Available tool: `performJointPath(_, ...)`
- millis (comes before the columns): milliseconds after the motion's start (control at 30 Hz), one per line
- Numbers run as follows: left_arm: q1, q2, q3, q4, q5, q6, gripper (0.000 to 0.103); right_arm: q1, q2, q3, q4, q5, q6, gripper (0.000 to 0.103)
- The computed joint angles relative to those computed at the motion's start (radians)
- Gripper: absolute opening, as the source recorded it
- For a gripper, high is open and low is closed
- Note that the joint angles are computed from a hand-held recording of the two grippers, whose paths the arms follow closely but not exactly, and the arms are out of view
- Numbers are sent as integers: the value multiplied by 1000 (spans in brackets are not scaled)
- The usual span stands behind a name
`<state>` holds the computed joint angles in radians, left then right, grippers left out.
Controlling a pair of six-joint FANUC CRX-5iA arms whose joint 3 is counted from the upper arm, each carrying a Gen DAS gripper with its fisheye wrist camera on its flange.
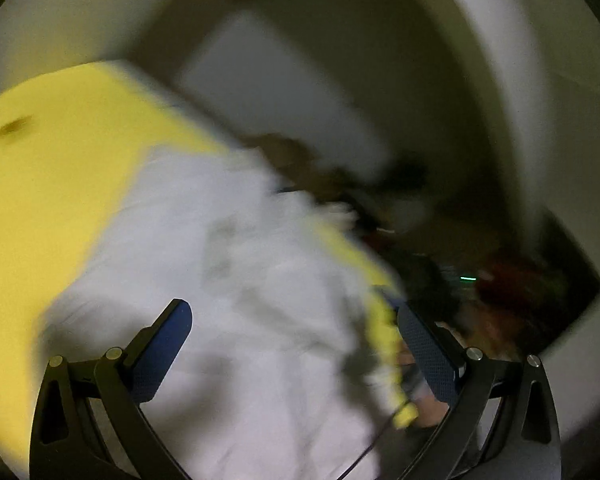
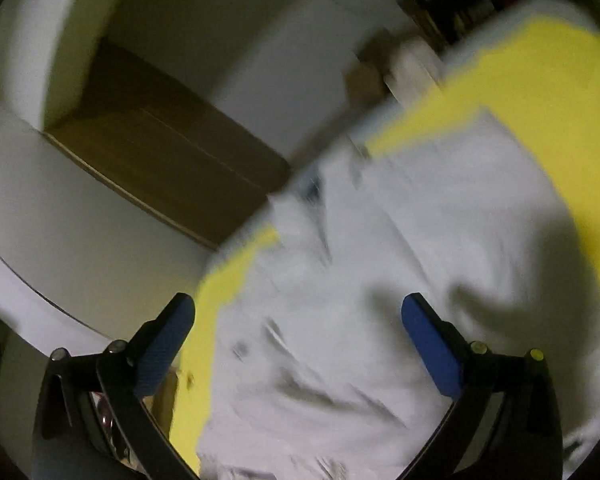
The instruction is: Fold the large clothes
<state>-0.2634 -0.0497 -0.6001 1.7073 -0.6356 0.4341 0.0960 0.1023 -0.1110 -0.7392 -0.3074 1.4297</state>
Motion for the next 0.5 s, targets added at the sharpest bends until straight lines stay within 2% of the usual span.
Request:
performJointPath(33, -13, 87, 73, 40, -74, -45, 103, -23, 15, 30, -59, -16, 45, 103)
performJointPath(67, -18, 169, 143, 44, -133, -38, 103, -54, 32, 55, -128, -46, 84, 103)
performJointPath(100, -20, 246, 213, 20, -167, 16, 103, -93, 49, 72, -213, -84, 116, 103)
performJointPath(133, -26, 319, 283, -20, -166, 109, 103, -142, 82, 96, -323, -135, 163, 103)
performJointPath(200, -32, 445, 404, -99, -174, 251, 103, -207, 114, 107, -448, -217, 219, 103)
performJointPath(300, -38, 533, 495, -211, -101, 352, 103, -270, 154, 115, -611, -300, 385, 103)
performJointPath(367, -42, 578, 528, -216, -71, 352, 103, -316, 161, 110, -685, -356, 502, 103)
performJointPath(433, -45, 604, 538, -188, -51, 335, 103, -327, 167, 124, -649, -343, 551, 103)
performJointPath(500, -49, 621, 547, -186, -47, 321, 103, -302, 188, 138, -597, -274, 590, 103)
